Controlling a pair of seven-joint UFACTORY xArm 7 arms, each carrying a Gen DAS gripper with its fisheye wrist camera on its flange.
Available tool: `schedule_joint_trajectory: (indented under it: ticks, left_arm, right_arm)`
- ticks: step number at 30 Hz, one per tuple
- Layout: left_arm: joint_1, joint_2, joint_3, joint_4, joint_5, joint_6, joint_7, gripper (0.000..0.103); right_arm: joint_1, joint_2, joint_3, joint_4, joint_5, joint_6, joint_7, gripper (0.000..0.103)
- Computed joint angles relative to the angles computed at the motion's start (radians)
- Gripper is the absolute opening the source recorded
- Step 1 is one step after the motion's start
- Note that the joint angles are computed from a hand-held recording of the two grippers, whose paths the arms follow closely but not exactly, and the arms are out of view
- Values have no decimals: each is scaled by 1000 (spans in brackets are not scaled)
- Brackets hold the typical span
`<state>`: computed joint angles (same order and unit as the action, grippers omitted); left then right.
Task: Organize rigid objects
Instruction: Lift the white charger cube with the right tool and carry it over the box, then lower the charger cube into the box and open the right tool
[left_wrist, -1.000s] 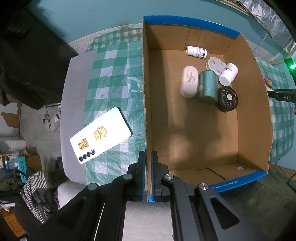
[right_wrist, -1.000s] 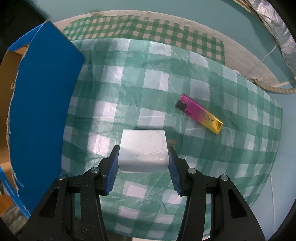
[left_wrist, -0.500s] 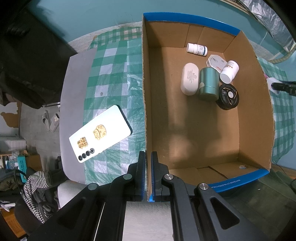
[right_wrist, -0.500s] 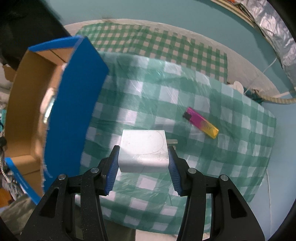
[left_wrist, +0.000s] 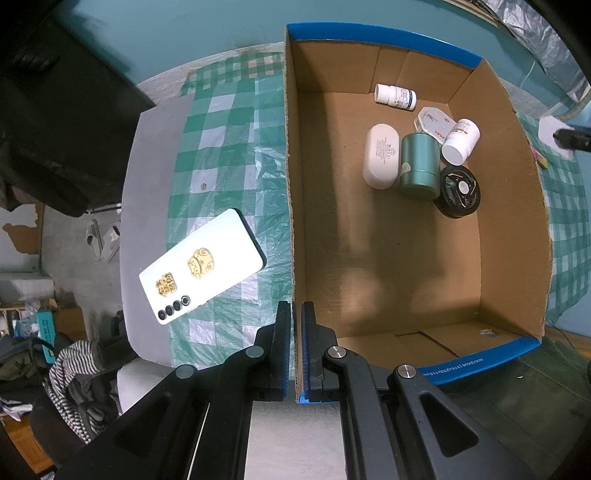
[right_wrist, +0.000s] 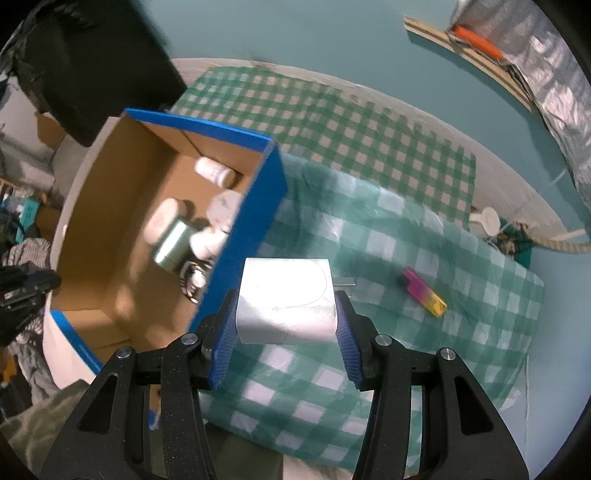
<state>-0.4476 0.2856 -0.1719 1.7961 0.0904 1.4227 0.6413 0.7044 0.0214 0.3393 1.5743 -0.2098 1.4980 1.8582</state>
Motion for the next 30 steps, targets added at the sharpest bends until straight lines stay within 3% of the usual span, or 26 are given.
schedule_joint_trajectory:
  ticks: [16,30]
  left_arm:
    - [-5,10,2,13,7,6,-12,4]
    - [-3,5,2,4,8,4,-14,4]
  right_arm:
    - [31,178,-67,219,-50,10,-227,50]
    - [48,268,-114,287,-1,-2,-364,50]
